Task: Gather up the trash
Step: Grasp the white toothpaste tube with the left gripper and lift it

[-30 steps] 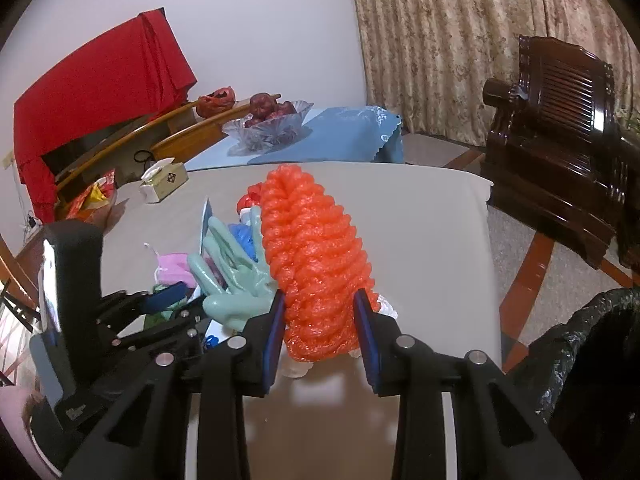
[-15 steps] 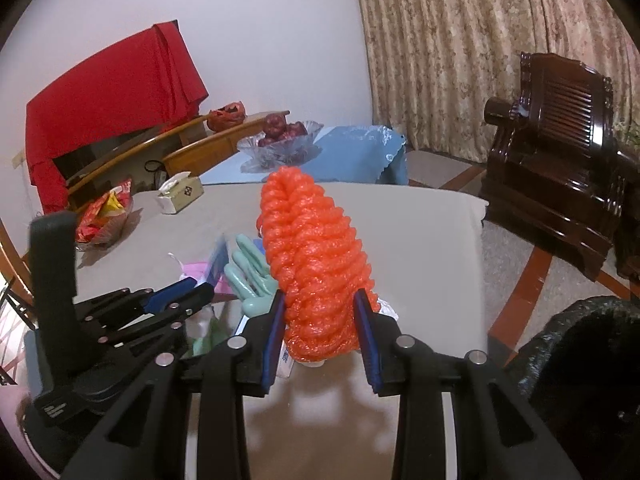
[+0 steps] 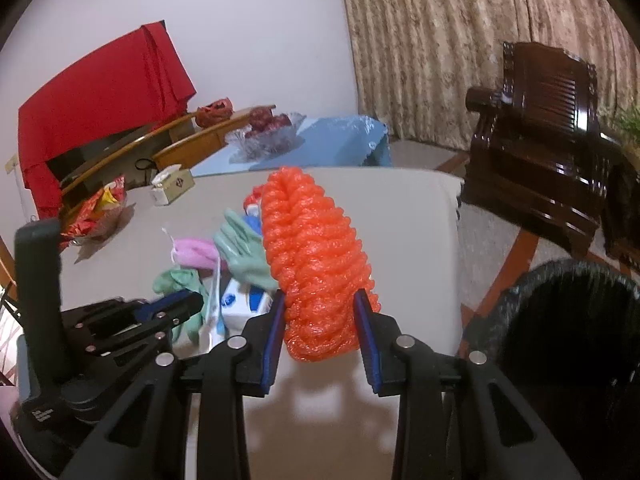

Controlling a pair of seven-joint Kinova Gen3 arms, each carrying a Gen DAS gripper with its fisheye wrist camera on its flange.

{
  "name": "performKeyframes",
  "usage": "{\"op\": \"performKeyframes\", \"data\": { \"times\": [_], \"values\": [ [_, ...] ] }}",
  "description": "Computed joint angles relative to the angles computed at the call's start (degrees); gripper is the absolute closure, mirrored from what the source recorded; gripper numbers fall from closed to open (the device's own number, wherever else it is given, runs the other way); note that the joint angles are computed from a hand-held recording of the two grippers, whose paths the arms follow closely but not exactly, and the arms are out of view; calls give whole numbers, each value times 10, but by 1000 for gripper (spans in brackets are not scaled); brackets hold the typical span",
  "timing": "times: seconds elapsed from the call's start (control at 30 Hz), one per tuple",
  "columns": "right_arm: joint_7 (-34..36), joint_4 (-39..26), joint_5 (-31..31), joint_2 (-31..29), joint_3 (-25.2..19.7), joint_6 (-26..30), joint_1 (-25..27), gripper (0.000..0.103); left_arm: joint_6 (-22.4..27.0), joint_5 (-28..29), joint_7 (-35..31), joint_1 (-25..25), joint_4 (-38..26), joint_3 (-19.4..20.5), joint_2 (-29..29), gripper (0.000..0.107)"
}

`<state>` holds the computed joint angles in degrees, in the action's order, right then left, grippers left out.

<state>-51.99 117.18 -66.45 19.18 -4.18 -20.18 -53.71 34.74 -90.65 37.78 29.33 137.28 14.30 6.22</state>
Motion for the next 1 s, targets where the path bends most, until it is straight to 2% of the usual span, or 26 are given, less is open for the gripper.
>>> {"op": "performKeyframes", "data": {
  "times": [0.23, 0.5, 0.57, 0.63, 0.7, 0.87, 1.0],
  "values": [
    [-61, 2, 52, 22, 7, 18, 8, 69, -4, -19, 31, -8, 6, -4, 32, 58],
    [-85, -4, 75, 29, 53, 40, -22, 69, -28, 7, -30, -30, -42, -29, 91, 48],
    [-88, -5, 76, 30, 64, 48, -27, 69, -42, 32, -65, -33, -53, -37, 98, 50],
    [-93, -5, 79, 31, 73, 53, -34, 69, -43, 39, -66, -26, -54, -46, 97, 67],
    [-94, -7, 79, 31, 84, 57, -45, 69, -57, 16, -39, -27, -43, -55, 87, 75],
    [-102, -5, 95, 27, 93, 54, -56, 69, -50, -18, 14, -28, -14, -41, 50, 81],
    [-107, 3, 106, 17, 88, 47, -56, 69, -32, -14, 24, -19, 2, -17, 18, 82]
  ]
}}
